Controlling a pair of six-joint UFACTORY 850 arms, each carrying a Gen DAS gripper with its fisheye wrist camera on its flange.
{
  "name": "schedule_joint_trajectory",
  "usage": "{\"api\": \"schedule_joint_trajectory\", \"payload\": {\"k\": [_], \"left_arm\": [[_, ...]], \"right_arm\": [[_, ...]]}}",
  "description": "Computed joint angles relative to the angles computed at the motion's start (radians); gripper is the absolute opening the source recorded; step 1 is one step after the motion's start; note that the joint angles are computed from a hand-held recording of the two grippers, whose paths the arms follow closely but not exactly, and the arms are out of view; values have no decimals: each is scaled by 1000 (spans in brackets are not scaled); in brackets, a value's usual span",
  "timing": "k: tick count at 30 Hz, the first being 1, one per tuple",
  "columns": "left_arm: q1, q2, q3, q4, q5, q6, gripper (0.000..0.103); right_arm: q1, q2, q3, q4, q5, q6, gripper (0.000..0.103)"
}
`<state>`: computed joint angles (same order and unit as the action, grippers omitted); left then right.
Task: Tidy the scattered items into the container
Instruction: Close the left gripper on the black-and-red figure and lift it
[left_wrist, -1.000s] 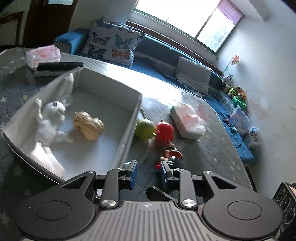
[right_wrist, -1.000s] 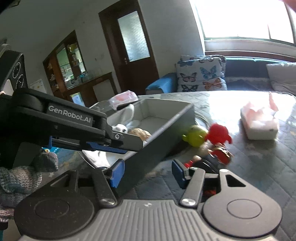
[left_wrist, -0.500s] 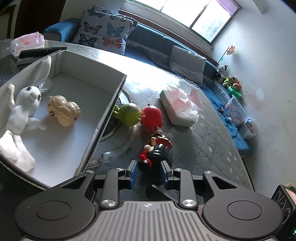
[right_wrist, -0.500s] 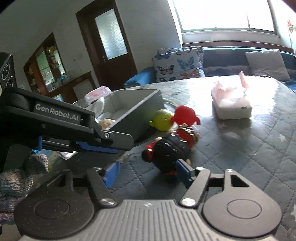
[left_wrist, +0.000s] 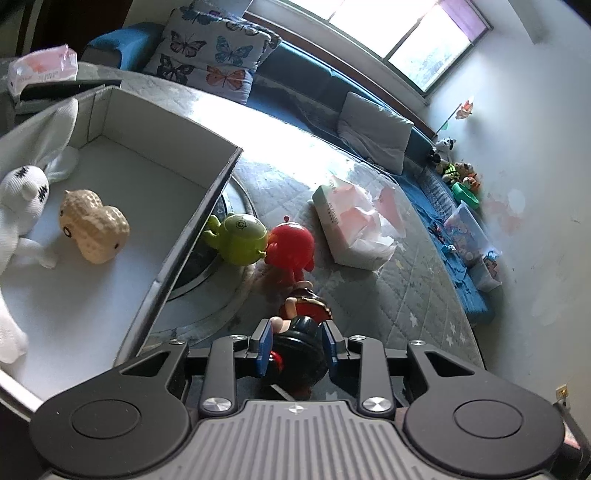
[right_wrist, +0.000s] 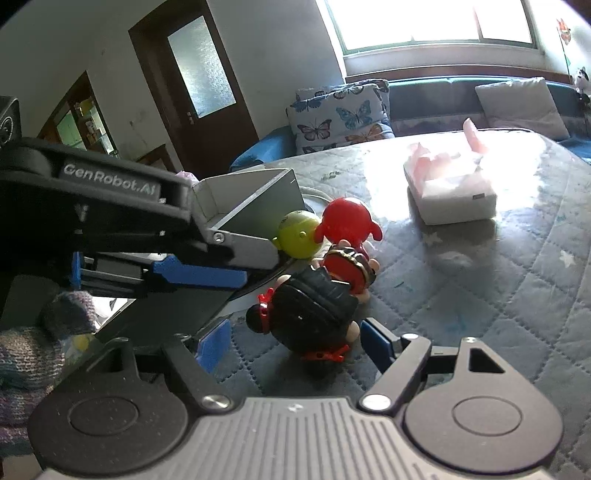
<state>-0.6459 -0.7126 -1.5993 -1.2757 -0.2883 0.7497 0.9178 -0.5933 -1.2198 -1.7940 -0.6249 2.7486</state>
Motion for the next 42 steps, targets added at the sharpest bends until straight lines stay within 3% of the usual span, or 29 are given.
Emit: {"api": "schedule_joint_trajectory", "payload": {"k": [13, 28, 34, 42], "left_arm": [[-3, -53, -54, 90, 9, -114, 35], [5, -93, -87, -71, -42, 16, 41], [9, -106, -99, -86, -73, 16, 44], [-1, -100, -86, -120, -53, 76, 43]], "right_arm": [[-25, -24, -19, -51, 42, 17, 81], [-42, -43, -29, -66, 46, 1, 82], [-40, -38, -19, -77, 40, 16, 76], [-34, -42, -20, -60, 24, 3, 76]]}}
